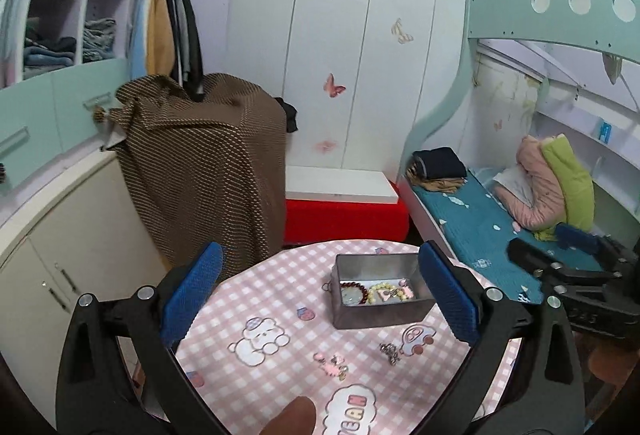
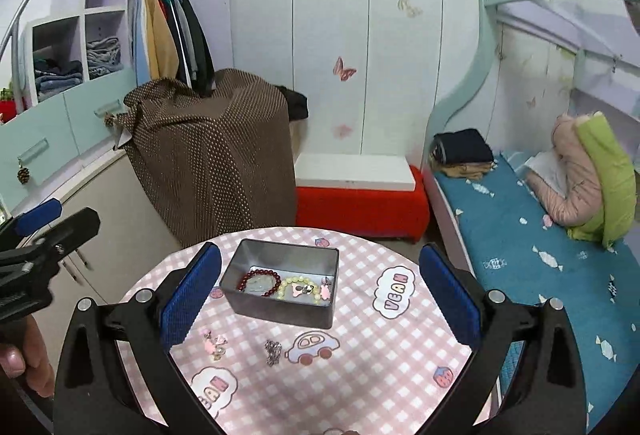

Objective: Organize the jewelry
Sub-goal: 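Open both tools over the grey box to drop the bracelet and charm, then withdraw both tools and move them toward the remaining charms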

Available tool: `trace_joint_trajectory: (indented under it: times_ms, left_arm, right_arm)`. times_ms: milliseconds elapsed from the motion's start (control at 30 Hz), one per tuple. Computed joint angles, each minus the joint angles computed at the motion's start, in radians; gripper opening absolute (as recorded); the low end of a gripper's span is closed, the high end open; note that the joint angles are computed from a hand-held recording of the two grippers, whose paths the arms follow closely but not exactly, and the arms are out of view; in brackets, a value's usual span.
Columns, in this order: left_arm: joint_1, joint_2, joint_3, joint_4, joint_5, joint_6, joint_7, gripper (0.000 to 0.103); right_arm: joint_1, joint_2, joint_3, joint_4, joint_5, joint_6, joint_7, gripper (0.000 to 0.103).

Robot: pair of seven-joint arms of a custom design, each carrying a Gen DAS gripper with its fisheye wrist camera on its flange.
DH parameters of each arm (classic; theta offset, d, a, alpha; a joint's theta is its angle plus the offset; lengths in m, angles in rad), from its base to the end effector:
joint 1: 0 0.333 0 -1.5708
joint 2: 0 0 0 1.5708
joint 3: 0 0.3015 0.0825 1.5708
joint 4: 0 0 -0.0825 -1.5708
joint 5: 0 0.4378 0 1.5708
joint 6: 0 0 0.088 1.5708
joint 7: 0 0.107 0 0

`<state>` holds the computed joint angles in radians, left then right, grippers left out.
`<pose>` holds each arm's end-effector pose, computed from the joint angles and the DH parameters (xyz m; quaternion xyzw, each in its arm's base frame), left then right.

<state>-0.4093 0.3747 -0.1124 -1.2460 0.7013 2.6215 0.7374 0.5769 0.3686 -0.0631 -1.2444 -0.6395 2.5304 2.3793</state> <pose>0.6654 -0.3776 0.6568 -0.5727 0.6235 -0.4214 0.3250 0.6576 0.3904 0.6515 -0.6313 0.5870 -0.3343 0.3810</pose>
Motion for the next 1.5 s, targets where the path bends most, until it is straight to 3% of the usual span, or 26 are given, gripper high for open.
trace_joint_trajectory:
  times_ms: [133, 433, 667, 933, 1267, 1400, 1500]
  left_arm:
    - [-0.017, -0.085, 0.019, -0.122, 0.098, 0.01, -0.101, 0.098]
    - [0.023, -0.2, -0.032, -0.33, 0.232, 0.022, -0.25, 0.098]
    - [0.051, -0.199, -0.059, -0.376, 0.235, 0.039, -0.272, 0.098]
    - [0.046, -0.121, -0.058, -0.328, 0.166, 0.024, -0.195, 0.098]
    - [0.031, 0.054, -0.052, -0.155, -0.068, -0.126, 0.056, 0.098]
    - [0.028, 0.11, -0.047, -0.087, -0.137, -0.175, 0.118, 0.098]
    - [0.026, 0.147, -0.046, -0.039, -0.179, -0.205, 0.16, 0.098]
  right_arm:
    - [0.025, -0.075, -0.007, -0.099, -0.099, 0.021, 0.077, 0.095]
    - [0.003, -0.182, 0.058, -0.26, -0.274, -0.011, 0.237, 0.095]
    - [-0.022, -0.169, 0.103, -0.281, -0.268, -0.042, 0.23, 0.095]
    - [-0.039, -0.057, 0.101, -0.201, -0.061, -0.044, 0.058, 0.095]
    - [-0.044, 0.197, 0.088, 0.08, 0.279, -0.154, -0.241, 0.095]
    - [-0.028, 0.272, 0.059, 0.175, 0.347, -0.208, -0.296, 0.089]
    - [-0.021, 0.314, 0.045, 0.231, 0.385, -0.242, -0.326, 0.078]
